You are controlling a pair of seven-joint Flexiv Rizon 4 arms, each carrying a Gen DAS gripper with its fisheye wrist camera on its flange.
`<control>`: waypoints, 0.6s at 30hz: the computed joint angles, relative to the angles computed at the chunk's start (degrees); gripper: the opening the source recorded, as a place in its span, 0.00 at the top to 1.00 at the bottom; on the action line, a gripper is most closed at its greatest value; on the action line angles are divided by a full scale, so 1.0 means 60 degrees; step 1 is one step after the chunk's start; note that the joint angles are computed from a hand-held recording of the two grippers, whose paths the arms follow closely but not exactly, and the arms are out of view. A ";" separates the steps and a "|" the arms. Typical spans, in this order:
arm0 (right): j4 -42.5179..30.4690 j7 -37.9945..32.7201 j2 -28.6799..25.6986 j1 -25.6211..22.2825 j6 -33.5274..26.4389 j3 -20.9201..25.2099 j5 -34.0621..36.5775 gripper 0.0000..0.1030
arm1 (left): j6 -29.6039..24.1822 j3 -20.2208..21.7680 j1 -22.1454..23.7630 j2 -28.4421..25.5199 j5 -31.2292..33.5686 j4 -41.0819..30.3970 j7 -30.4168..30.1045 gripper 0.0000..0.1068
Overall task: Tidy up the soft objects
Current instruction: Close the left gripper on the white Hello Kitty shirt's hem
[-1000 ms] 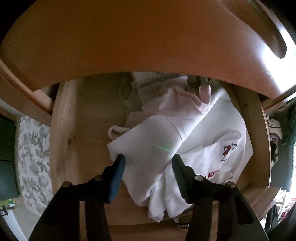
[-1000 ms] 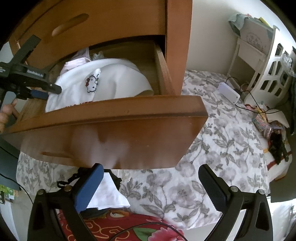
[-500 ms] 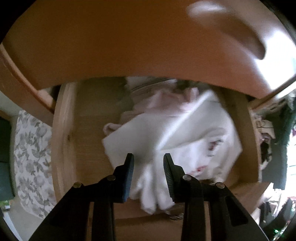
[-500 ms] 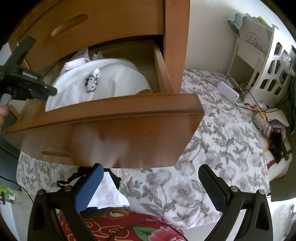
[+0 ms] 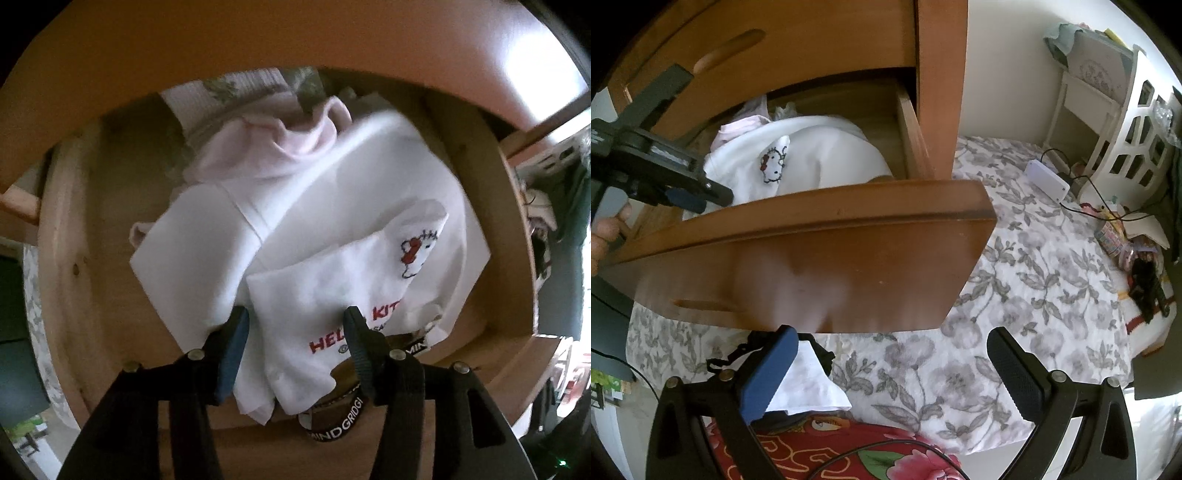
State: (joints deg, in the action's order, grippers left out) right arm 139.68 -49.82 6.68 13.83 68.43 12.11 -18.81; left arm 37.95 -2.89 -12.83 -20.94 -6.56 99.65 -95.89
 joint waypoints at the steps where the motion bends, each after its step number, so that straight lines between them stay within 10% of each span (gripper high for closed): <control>1: 0.0005 -0.0004 0.0004 0.0000 0.0009 -0.0001 0.0004 0.00 | -0.0134 -0.0008 -0.0046 -0.0091 0.0118 -0.0156 -0.0005 0.49; 18: 0.0030 0.0016 0.0026 0.0029 0.0023 0.0024 0.0040 0.00 | -0.0750 0.0052 -0.0623 -0.0799 0.0960 -0.1279 -0.0408 0.53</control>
State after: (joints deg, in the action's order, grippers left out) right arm 139.86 -49.73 6.84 14.01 68.56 12.26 -18.57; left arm 33.45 -2.58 -16.56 -25.74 -0.80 91.98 -98.33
